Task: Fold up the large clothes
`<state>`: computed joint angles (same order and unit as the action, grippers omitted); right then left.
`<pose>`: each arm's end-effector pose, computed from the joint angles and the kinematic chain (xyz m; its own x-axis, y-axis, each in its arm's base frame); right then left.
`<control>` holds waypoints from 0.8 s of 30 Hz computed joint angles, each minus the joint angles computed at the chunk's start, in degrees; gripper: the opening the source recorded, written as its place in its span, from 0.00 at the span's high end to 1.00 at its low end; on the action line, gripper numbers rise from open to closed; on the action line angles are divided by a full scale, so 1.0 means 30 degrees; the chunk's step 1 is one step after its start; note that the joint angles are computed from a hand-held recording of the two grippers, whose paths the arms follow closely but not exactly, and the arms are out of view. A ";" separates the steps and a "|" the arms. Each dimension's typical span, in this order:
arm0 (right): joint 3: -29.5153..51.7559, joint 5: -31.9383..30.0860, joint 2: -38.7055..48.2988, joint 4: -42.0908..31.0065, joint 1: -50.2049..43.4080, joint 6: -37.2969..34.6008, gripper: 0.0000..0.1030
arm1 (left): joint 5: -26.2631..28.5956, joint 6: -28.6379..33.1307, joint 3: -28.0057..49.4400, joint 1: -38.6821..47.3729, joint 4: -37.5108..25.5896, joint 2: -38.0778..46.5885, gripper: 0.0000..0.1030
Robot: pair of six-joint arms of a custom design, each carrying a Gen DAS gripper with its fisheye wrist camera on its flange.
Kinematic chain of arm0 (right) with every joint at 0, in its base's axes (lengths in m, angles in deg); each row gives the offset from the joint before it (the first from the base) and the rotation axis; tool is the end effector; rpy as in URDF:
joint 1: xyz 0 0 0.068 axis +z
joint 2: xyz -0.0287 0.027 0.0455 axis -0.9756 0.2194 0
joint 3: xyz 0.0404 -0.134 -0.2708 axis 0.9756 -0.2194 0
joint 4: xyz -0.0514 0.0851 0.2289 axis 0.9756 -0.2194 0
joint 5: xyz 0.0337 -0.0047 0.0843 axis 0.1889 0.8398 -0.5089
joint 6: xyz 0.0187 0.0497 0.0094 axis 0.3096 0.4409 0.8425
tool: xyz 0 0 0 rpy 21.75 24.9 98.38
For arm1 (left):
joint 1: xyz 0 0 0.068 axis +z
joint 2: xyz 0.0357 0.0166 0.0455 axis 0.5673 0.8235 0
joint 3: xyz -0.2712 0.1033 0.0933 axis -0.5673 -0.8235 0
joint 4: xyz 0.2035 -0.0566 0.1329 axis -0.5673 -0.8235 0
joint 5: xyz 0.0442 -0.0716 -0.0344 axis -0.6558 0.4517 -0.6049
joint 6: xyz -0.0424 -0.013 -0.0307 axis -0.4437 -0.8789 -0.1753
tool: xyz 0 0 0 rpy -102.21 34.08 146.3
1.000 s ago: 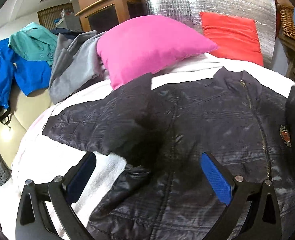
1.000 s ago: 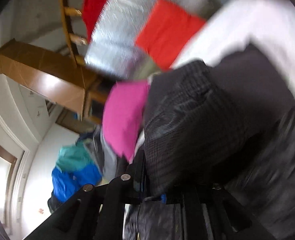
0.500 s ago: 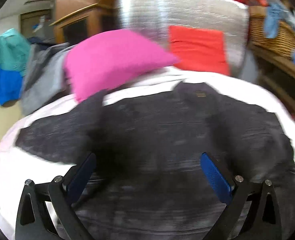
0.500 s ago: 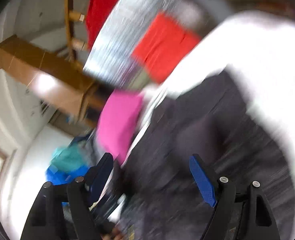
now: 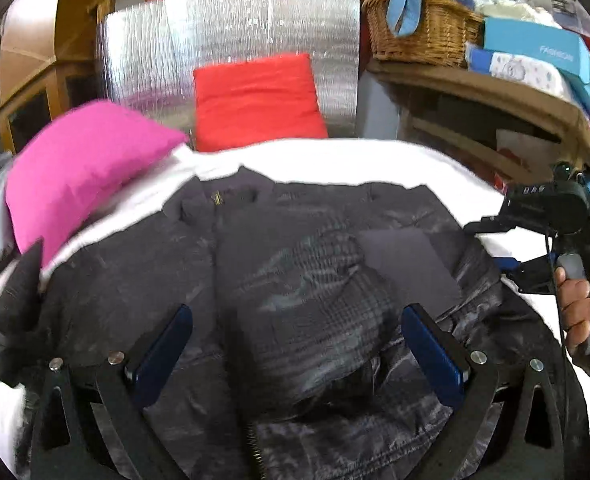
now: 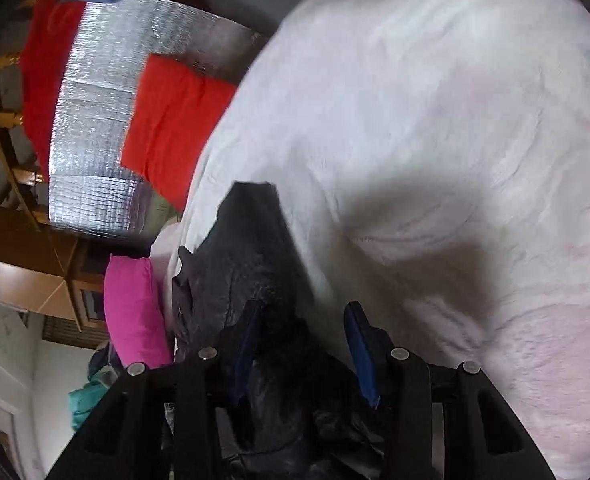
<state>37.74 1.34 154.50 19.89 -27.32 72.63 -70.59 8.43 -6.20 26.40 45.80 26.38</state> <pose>0.1809 0.2030 0.1772 -0.6149 0.7809 -0.1099 0.4135 0.4380 0.7983 0.1311 -0.0230 0.2572 -0.6069 0.1781 -0.7746 0.2863 0.9581 -0.0040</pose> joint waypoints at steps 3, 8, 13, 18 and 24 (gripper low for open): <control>0.1018 -0.0854 0.0935 -0.0141 0.0048 -0.0367 0.44 | 0.2065 0.0009 -0.0133 0.1062 0.0139 0.0852 0.27; 0.3524 0.1019 0.1264 -0.4782 0.1455 -0.1624 0.70 | 0.5870 0.1926 0.0279 0.4489 -0.0544 0.1462 0.71; 0.6150 0.3473 0.1637 -0.8766 0.2860 -0.2086 0.74 | 1.0977 0.4495 0.1714 1.0694 -0.2995 0.4053 0.78; 0.5633 0.3110 0.1640 -0.8894 0.3057 -0.1348 0.74 | 1.2687 0.8810 0.4082 1.5359 -0.7594 0.8099 0.75; 0.5459 0.3766 0.0855 -1.0054 0.3791 -0.0374 0.71 | 1.1260 0.9913 0.5485 1.9609 -0.7666 1.0325 0.75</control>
